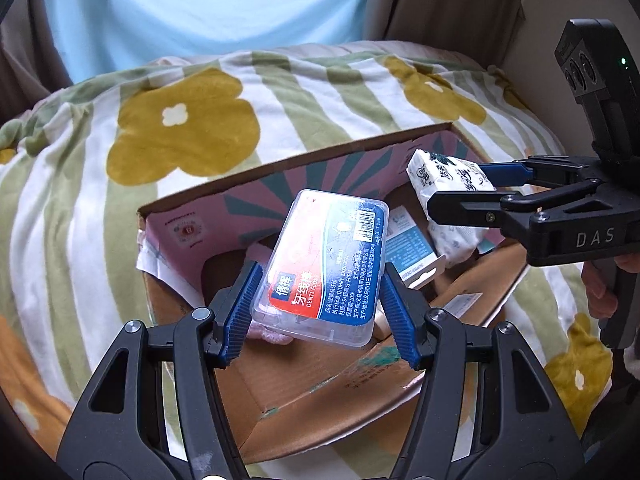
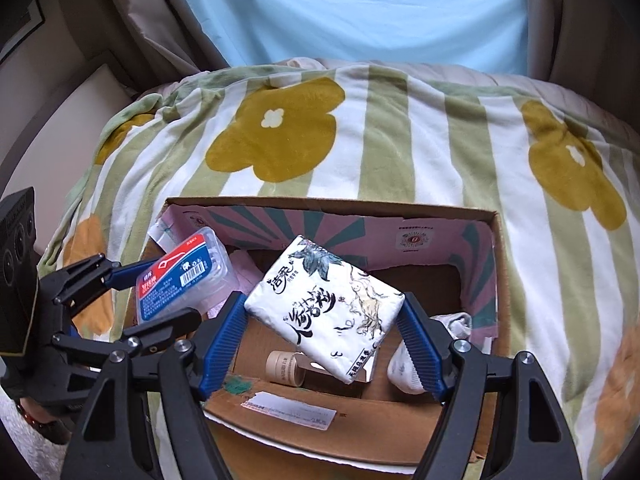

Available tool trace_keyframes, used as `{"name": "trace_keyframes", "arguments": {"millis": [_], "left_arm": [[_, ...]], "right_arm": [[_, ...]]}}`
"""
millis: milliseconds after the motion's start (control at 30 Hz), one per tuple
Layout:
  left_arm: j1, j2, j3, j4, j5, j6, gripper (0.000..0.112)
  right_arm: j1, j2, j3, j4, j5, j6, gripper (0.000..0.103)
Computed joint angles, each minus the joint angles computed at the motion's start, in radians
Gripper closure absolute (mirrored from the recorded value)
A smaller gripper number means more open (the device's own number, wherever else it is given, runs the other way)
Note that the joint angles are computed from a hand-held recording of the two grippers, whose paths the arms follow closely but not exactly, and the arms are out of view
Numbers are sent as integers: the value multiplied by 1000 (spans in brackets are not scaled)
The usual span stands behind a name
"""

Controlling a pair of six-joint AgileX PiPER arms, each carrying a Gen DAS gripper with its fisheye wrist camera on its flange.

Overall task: Organize objects
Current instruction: 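Carry the floss case and tissue pack into the pink box and release both, then withdraw both tools from the box toward the black jar and blue box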

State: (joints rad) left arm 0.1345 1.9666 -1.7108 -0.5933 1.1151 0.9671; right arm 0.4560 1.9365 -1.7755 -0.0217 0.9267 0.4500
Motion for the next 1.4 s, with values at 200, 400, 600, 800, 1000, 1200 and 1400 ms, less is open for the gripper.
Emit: {"name": "trace_keyframes", "arguments": {"millis": [200, 400, 600, 800, 1000, 1200, 1400], "left_arm": [[-19, 8, -13, 62, -22, -59, 54], [-11, 0, -26, 73, -3, -88, 9], [21, -53, 44, 55, 3, -63, 9], [54, -92, 98, 35, 24, -42, 9], [86, -129, 120, 28, 44, -33, 9], [108, -184, 125, 24, 58, -35, 9], [143, -319, 194, 23, 41, -35, 9]], "right_arm": [[-35, 50, -58, 88, 39, -3, 31], [-64, 59, -63, 149, 42, 9, 7], [-57, 17, -13, 145, 44, 13, 6], [-25, -6, 7, 119, 50, -8, 6], [9, -35, 16, 71, 46, 5, 6], [19, -61, -6, 55, 75, 18, 6], [107, -123, -23, -105, 151, 16, 6]]}}
